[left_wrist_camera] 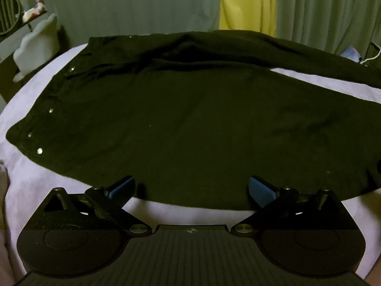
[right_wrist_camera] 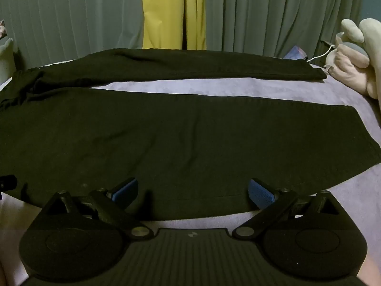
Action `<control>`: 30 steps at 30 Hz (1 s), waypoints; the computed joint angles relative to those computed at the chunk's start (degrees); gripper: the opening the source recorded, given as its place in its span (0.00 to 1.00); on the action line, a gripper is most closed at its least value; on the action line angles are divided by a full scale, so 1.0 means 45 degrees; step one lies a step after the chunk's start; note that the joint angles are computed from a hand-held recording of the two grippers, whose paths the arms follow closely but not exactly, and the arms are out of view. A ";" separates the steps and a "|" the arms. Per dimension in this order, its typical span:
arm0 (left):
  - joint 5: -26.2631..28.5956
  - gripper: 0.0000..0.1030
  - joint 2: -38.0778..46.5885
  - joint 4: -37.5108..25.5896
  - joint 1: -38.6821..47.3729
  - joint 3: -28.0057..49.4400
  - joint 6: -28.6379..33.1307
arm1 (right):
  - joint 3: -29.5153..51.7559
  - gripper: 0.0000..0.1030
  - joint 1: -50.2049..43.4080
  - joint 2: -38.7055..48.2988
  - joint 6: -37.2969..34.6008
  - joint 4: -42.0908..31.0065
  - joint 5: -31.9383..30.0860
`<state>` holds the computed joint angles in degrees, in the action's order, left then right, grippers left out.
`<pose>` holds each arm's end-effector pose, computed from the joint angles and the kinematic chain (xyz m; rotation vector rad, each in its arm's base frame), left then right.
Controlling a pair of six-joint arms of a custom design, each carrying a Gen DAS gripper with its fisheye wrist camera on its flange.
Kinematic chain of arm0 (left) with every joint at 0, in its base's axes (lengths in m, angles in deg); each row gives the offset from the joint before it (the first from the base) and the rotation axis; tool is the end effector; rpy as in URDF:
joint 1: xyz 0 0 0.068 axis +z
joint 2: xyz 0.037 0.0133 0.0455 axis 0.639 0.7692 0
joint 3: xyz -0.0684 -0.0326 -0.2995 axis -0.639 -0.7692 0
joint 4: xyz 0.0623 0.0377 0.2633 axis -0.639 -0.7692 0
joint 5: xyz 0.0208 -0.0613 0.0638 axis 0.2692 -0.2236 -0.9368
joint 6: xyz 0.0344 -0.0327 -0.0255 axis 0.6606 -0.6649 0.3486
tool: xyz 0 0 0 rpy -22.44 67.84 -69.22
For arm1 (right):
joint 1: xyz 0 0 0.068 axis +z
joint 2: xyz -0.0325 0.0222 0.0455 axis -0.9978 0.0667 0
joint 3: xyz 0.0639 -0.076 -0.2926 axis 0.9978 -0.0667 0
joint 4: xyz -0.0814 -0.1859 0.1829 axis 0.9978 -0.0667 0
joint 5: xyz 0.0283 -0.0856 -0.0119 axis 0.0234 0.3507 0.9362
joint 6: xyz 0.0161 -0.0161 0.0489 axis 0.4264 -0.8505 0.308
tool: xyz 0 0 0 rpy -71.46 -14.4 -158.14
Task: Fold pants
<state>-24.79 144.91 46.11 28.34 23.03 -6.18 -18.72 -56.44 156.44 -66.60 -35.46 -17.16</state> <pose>0.1455 -0.0170 0.1292 -0.2528 2.4564 0.2259 0.2142 0.1140 0.1593 -0.1514 2.4383 0.1237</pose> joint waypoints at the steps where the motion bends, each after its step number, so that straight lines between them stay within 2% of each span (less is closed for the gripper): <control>1: -0.0013 1.00 0.0020 0.0037 -0.0030 -0.0024 -0.0042 | 0.0014 0.96 0.0036 0.0012 0.0029 -0.0021 0.0046; 6: -0.0224 1.00 0.0118 -0.0046 -0.0418 -0.0013 -0.0546 | 0.0054 0.96 0.0218 0.0067 0.0169 -0.0060 0.0151; 30: 0.0155 1.00 0.0142 -0.0241 -0.0052 0.0114 -0.0536 | -0.0008 0.96 0.0041 0.0039 0.0032 -0.0045 -0.0029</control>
